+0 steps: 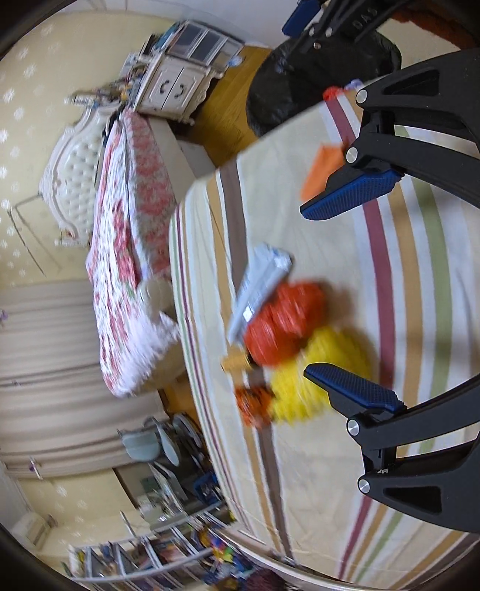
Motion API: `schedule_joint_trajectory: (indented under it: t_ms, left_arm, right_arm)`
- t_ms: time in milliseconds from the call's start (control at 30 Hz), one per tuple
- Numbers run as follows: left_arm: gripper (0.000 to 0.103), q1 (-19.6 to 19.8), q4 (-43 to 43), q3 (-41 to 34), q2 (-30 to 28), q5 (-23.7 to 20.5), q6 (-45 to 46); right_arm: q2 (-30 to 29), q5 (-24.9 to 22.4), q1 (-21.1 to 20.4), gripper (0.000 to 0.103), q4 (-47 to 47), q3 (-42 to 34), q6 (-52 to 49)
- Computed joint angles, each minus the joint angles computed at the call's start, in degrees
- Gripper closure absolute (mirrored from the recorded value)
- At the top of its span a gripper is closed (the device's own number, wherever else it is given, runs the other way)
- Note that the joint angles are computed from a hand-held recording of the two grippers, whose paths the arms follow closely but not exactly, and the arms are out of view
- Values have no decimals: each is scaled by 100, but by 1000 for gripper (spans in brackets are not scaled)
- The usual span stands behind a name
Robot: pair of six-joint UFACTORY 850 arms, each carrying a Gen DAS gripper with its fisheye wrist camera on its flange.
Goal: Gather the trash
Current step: 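Move the left tool to the yellow mesh net and grasp it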
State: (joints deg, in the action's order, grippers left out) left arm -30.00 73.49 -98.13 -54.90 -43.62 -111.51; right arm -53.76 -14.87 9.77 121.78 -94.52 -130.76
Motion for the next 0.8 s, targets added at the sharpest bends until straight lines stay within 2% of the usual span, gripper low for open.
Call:
schedule_joint_trajectory:
  t_ms: [167,400,533,800]
  left_arm:
    - [26,187,-69,495,250,-86,-380]
    - [26,383,218,1031,583,406,-919]
    - [26,339,556,1481,854,478,-1386]
    - [22,521,388,1356,723,556,-1041]
  right_arm:
    - [61,-46,157,42,-148,79,28]
    - [147,-39,320,42,-298,191,39]
    - [148,-26,373,41,-238,211,-63]
    - [135,-72,482,41,-565,280,318]
